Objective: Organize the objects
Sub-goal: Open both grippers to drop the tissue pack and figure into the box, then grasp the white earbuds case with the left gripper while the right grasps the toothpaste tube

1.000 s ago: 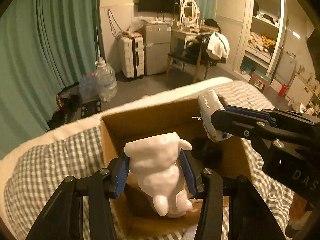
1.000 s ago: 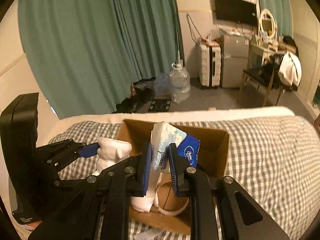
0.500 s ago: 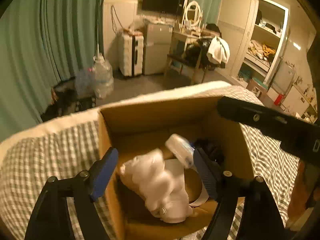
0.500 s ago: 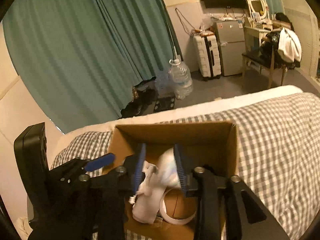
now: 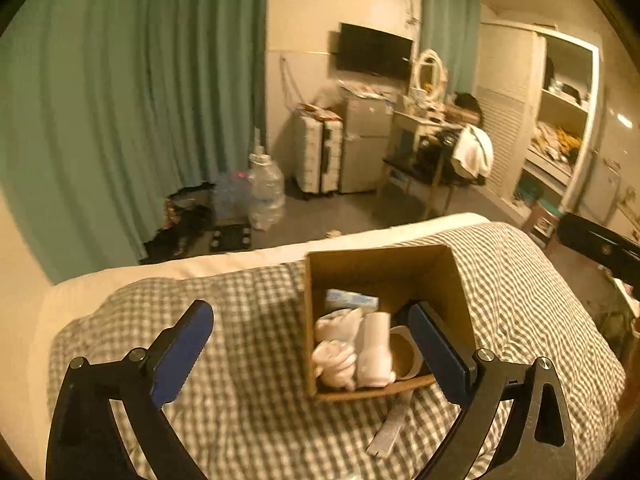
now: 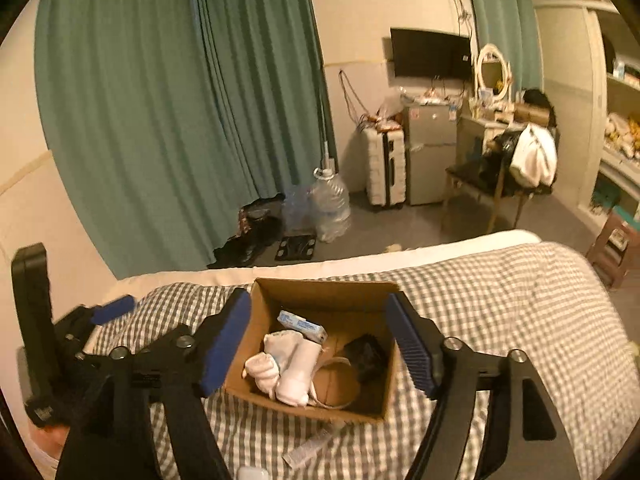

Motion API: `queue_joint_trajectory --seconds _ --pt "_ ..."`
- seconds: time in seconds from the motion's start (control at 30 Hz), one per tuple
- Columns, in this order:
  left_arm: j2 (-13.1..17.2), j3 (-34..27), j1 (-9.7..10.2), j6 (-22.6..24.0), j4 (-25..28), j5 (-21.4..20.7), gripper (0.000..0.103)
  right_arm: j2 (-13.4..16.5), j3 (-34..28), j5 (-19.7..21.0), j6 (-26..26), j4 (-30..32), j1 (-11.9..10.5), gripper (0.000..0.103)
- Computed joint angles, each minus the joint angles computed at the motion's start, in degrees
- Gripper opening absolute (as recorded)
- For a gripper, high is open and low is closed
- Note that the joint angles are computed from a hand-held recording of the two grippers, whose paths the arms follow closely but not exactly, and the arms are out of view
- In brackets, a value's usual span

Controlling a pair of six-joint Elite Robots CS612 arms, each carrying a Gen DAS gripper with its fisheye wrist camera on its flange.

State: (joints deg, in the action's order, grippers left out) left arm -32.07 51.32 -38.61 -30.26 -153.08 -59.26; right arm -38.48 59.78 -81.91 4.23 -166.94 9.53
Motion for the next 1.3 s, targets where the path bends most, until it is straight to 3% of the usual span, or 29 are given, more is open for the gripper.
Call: queue_joint_trajectory --seconds 0.1,0.27,0.4,0.6,0.87,1.07,1.3 --pt "-2.67 5.42 -0.85 -2.36 -1.51 2.86 0.102 -2.79 4.86 -0.90 -0.18 -3.24 0.24 0.081" --pt "-4.20 10.89 -1.68 -8.04 -0.91 4.24 0.102 -4.93 10.55 -2.03 0.29 -5.44 0.25 0.081" --pt "-3.25 12.42 -1.69 -11.85 1.08 3.16 0.102 -4.33 13.05 -3.12 1.02 -5.99 0.32 0.081" --pt "-0.77 12.45 -1.36 -15.03 2.89 -0.99 0.102 -1.09 13.32 -4.16 2.69 -4.05 0.56 0.081" --pt "2.01 10.31 -2.02 -11.68 5.77 -5.33 0.102 2.79 12.38 -4.92 3.57 1.73 0.71 0.081" --pt "3.20 9.16 -2.56 -8.96 6.53 -7.21 0.102 3.00 13.05 -4.01 5.85 1.53 0.28 0.081" --pt "5.24 6.58 -3.16 -4.57 9.50 -10.22 0.097 3.18 12.78 -5.43 4.67 1.87 0.89 0.081"
